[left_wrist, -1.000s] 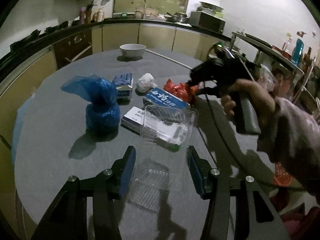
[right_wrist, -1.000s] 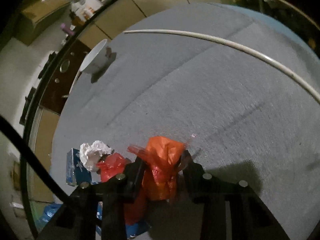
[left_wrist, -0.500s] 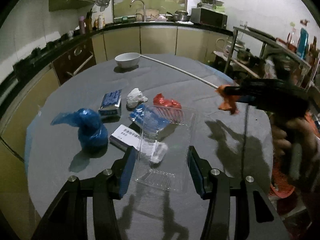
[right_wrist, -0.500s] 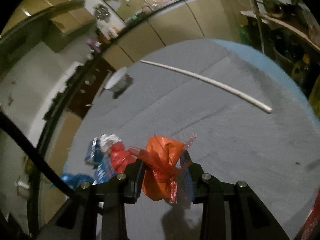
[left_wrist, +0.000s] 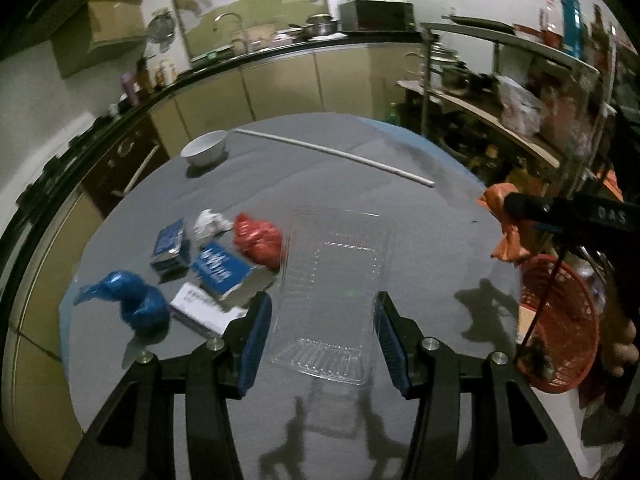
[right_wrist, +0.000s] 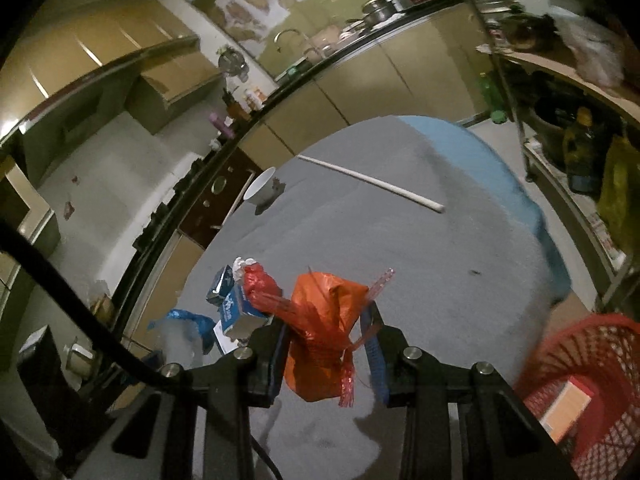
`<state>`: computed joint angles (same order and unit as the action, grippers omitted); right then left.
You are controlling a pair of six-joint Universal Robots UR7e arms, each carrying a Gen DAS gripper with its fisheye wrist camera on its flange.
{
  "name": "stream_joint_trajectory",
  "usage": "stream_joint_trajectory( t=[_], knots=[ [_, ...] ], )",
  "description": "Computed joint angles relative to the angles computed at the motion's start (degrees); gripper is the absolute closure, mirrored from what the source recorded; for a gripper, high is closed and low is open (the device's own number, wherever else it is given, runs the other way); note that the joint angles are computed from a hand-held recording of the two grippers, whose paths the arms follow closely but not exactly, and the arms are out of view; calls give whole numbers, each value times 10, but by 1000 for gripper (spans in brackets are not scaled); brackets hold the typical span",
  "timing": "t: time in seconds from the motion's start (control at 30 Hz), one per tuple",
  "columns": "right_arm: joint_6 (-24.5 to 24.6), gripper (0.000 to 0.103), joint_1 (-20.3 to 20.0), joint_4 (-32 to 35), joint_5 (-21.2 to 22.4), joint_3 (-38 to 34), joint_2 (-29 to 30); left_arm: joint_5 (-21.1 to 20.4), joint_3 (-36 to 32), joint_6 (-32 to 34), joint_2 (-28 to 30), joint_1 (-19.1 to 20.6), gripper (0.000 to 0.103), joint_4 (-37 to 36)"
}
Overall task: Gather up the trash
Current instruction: 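Carry the tray and orange bag to the red basket and release both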
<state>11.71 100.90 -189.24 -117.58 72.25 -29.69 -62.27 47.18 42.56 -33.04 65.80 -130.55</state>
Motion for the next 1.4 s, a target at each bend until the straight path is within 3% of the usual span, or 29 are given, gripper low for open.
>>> stream_joint_trajectory(
  t=[0.2,0.4,0.57,0.77,1.13,1.4],
  knots=[
    [-1,66,-4,-97,-10,113,-48,-9,39,4,-6,-17,49,-2],
    [6,66,-6,-186,-50,210,-84,-51,57,-12,-5,-26,49,43],
    [62,65,-20,-232,-91,296,-119,-93,70,-17,-2,-31,49,81],
    [118,65,-40,-268,-104,381,-152,-120,89,-14,4,-42,49,123],
    [142,64,-52,-282,-105,424,-171,-146,101,-12,17,-54,45,169],
    [129,64,-48,-294,-113,421,-171,-161,88,-20,19,-51,42,185]
  ],
)
